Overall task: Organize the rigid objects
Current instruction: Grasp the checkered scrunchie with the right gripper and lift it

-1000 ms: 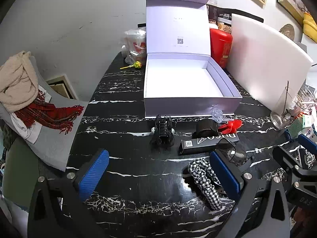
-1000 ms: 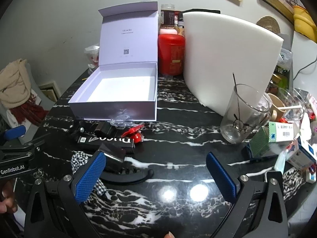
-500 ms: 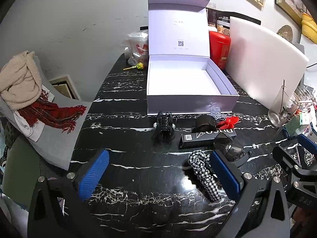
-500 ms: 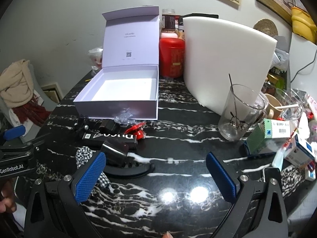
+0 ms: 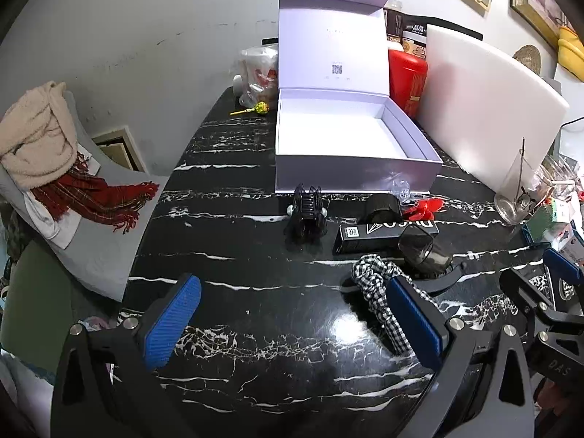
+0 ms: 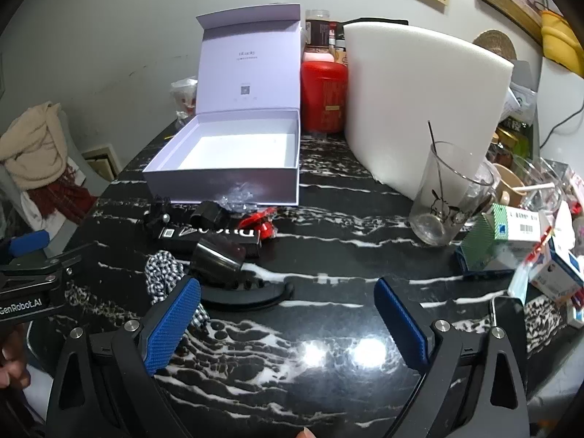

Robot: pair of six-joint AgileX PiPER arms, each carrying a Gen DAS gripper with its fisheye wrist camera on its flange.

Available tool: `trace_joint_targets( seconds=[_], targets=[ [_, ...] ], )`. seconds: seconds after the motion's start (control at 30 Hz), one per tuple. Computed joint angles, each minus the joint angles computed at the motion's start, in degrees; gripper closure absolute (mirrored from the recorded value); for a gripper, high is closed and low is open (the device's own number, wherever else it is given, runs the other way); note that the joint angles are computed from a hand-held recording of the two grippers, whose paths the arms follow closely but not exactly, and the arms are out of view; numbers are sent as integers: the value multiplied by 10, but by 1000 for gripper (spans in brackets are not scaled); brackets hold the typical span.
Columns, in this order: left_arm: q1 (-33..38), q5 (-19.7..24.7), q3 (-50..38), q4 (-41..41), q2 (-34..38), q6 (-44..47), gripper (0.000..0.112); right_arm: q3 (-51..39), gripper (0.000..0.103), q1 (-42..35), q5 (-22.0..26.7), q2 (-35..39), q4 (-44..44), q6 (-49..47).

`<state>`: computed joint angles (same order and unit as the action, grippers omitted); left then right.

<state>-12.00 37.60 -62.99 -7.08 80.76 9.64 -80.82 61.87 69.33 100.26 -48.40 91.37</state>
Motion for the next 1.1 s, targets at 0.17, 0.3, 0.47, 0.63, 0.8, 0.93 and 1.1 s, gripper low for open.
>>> trace_joint_targets(
  seconds=[0.17, 0.3, 0.47, 0.63, 0.8, 0.93, 1.1],
  targets=[
    [9, -6, 14, -6, -5, 9, 9, 9, 7, 4, -15, 2, 2, 7],
    [24, -12, 27, -29, -9, 27, 9, 23, 8, 7, -37, -3, -1, 13],
    [41, -11, 37, -40, -3, 33, 9, 30, 9, -4, -82, 0, 13, -8],
    [57, -9, 37, -42, 13, 35, 9, 19, 18, -26, -136, 17, 37, -49],
    [68, -11, 26, -24, 35, 22, 9, 1, 22, -41, -183, 39, 62, -98],
    [75, -19, 22, -10, 49, 18, 9, -23, 23, -47, -214, 64, 83, -149],
    [86, -19, 17, -11, 64, 24, 9, -38, 41, -64, -256, 88, 124, -204]
  ],
)
